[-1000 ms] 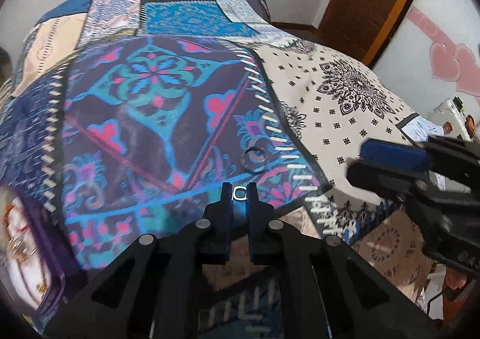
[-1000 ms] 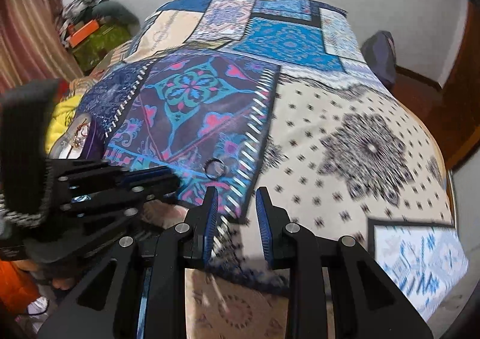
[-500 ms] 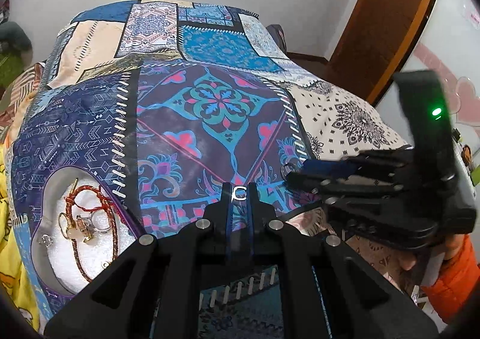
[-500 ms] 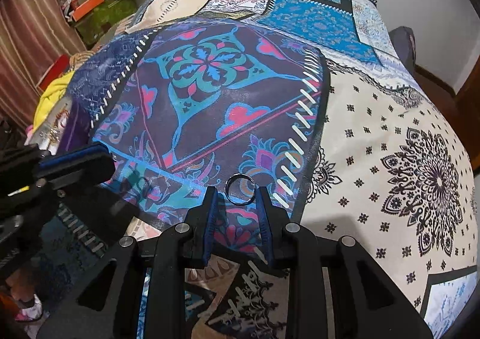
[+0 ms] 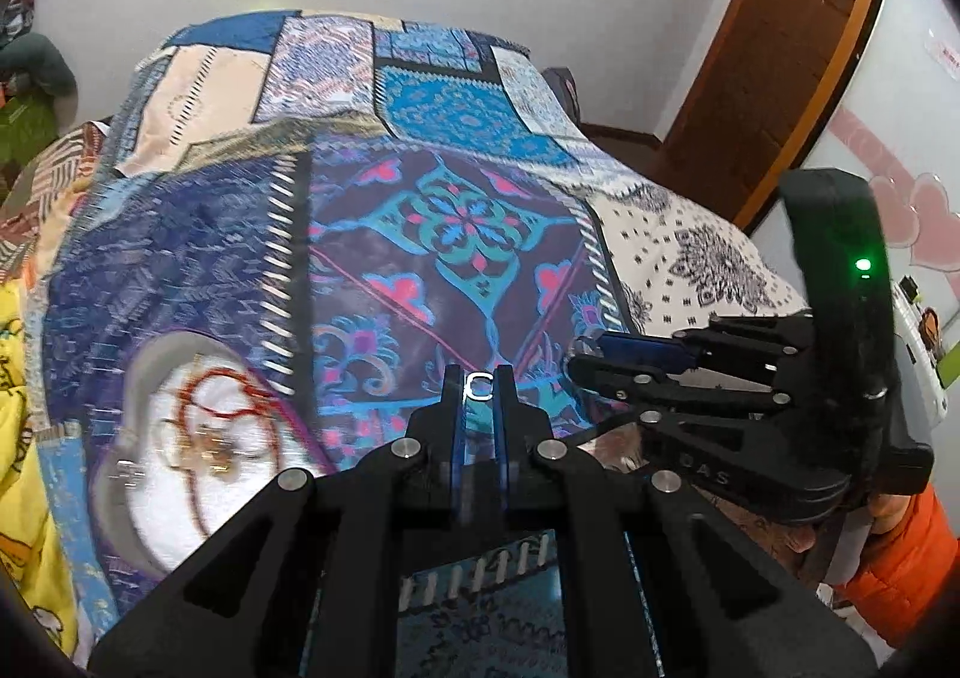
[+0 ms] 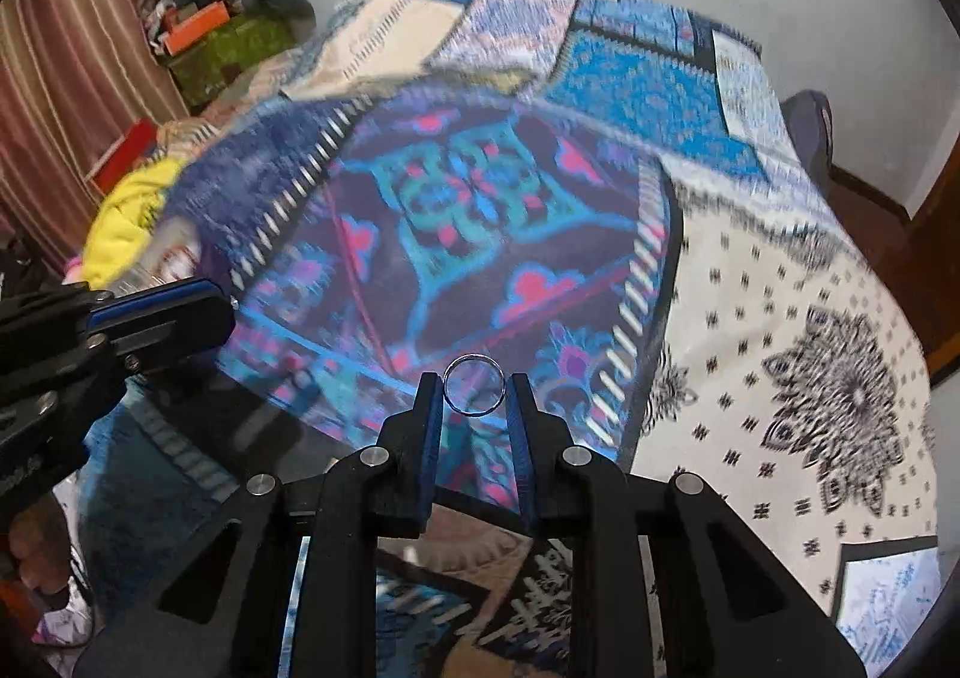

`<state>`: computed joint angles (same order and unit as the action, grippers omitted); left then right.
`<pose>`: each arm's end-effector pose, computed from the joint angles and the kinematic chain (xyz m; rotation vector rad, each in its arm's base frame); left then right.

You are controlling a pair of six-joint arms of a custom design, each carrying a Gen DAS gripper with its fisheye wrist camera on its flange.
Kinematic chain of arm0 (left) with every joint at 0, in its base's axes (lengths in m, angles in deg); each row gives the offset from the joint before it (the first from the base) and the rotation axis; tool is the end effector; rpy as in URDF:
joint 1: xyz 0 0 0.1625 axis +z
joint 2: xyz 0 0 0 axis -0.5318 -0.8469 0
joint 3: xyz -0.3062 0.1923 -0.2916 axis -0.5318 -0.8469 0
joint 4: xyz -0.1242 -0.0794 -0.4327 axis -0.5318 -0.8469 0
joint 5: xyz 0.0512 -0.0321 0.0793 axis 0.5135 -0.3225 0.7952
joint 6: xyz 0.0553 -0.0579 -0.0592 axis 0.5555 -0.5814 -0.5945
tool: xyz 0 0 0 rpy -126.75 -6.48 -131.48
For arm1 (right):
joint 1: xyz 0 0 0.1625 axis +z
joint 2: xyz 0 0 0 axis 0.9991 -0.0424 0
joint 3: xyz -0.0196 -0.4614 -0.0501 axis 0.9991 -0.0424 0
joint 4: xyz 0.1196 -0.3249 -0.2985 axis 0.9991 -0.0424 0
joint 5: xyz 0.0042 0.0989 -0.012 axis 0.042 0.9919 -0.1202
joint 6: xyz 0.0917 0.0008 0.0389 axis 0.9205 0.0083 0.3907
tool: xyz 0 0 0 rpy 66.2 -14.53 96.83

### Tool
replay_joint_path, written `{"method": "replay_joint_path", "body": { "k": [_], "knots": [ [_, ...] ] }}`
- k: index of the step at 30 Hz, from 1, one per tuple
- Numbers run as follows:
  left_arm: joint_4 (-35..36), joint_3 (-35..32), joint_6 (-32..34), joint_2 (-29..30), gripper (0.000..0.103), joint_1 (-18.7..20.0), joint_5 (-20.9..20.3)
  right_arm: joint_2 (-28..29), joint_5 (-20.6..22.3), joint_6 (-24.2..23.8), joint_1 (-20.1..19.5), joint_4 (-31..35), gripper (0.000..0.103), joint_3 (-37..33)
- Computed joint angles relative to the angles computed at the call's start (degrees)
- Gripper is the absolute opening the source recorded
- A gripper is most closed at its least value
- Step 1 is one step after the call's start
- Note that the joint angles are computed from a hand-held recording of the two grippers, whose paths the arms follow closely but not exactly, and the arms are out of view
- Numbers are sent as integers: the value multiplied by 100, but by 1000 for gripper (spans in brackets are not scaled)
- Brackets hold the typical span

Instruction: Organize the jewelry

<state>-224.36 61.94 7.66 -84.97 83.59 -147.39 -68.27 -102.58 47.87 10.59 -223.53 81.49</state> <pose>-0.2846 -0.6291 0.0591 1.0505 2.6078 -0.4886 0.1578 -0.5720 0.2052 0.3028 -2.3679 0.7244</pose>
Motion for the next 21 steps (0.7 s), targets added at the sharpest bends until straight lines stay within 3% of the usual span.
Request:
{"method": "replay_joint_path", "body": {
  "k": [11,21],
  "knots": [
    [-544,259,44,-647,7,70,248,13,166,-300,607,-686,19,-109],
    [-776,393,124,-1029,7,181,464,407,610,-564,905,-727,19,-433]
  ]
}}
